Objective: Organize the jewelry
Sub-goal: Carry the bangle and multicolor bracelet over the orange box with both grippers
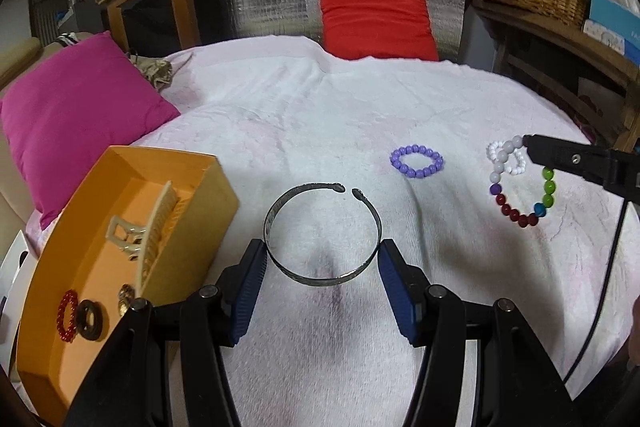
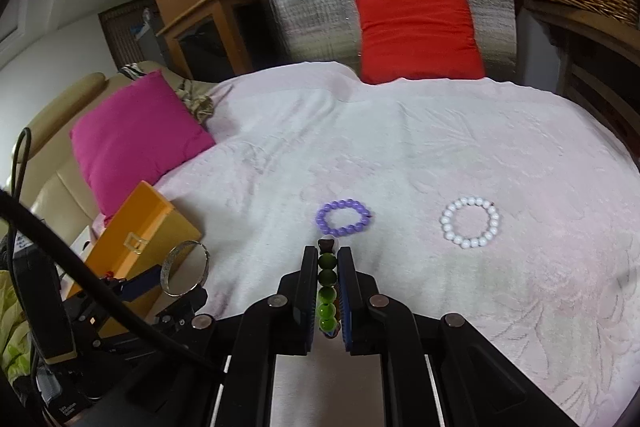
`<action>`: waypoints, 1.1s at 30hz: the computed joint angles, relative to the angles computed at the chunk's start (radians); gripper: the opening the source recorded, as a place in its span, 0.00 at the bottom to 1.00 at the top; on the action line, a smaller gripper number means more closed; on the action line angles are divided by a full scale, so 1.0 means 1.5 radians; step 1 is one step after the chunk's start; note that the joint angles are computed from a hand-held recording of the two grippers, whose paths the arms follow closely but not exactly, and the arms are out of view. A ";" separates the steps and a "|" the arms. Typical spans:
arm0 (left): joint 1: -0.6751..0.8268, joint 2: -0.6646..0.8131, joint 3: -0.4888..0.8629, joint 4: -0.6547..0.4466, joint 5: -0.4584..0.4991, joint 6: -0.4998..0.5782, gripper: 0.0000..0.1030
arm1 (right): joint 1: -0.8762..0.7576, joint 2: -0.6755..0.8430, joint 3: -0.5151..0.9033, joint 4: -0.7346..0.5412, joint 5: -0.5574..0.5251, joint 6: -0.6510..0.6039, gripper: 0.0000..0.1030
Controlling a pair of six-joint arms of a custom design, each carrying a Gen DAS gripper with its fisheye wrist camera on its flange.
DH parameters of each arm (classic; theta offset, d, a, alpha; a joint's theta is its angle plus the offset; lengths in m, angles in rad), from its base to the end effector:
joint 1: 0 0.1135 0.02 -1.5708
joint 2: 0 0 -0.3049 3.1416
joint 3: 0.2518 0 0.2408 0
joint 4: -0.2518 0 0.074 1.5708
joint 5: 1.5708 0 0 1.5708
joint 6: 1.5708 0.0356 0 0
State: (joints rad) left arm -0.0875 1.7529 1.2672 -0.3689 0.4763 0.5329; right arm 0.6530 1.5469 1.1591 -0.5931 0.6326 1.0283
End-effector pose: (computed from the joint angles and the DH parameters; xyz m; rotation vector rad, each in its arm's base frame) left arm 0.3759 -0.0494 0.2779 0.9101 2.1477 -0.3580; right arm 0.2578 0.1707 0.3003 0.6521 2.2112 0.0185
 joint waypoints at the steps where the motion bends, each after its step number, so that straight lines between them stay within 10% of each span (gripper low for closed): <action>1: 0.007 -0.005 -0.003 0.000 0.006 -0.001 0.57 | 0.002 0.001 0.002 0.003 0.000 -0.003 0.10; 21: 0.323 0.068 0.203 -0.134 0.072 0.050 0.57 | 0.070 0.125 0.119 0.168 -0.066 -0.148 0.10; 33: 0.366 0.217 0.308 -0.187 -0.014 0.045 0.57 | 0.101 0.394 0.452 0.167 -0.271 -0.181 0.10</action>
State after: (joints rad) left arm 0.4617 2.0780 1.7291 -0.6501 0.4546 0.6008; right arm 0.8040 2.1383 1.8374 -0.3423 0.2266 0.7566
